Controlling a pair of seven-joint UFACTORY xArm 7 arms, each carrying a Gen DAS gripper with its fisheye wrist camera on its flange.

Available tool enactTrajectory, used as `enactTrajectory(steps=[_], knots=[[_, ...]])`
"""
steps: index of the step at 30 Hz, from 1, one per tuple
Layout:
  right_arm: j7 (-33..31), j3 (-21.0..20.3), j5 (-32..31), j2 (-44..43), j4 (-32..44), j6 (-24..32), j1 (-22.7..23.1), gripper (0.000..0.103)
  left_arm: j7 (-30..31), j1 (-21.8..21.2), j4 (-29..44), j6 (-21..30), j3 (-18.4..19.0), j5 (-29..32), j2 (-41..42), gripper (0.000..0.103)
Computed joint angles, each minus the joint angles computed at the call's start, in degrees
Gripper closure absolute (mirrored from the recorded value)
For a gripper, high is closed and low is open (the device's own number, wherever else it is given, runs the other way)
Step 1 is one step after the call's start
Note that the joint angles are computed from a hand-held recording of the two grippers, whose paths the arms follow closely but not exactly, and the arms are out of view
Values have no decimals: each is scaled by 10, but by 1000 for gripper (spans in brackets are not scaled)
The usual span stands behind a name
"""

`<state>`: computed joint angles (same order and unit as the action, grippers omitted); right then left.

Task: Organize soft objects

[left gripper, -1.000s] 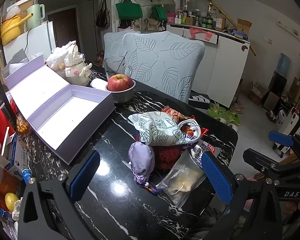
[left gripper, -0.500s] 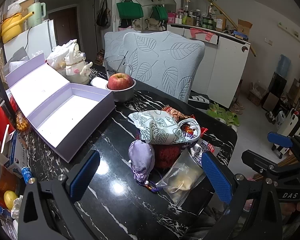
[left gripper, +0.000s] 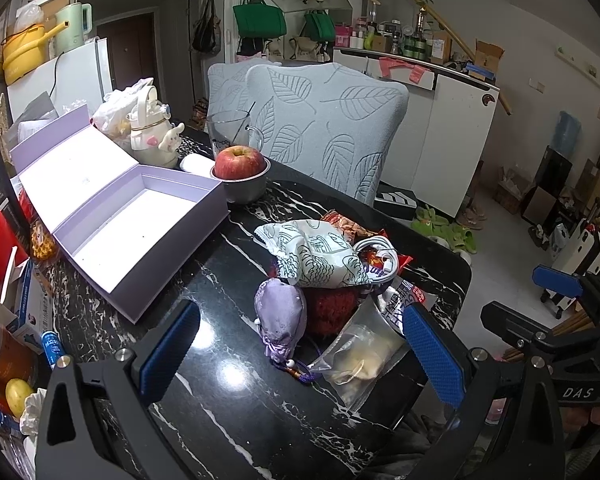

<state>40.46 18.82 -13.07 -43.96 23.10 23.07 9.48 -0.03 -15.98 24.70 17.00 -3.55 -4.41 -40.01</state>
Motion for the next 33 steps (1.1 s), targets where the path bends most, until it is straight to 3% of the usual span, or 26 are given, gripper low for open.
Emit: enactTrajectory(steps=[20, 33], knots=[[-18, -9, 5, -23, -12, 1, 13, 0, -3, -4, -8, 3, 1, 0, -21, 0], [-47, -14, 18, -14, -35, -34, 29, 0, 25, -29, -50, 0, 36, -27, -54, 0]])
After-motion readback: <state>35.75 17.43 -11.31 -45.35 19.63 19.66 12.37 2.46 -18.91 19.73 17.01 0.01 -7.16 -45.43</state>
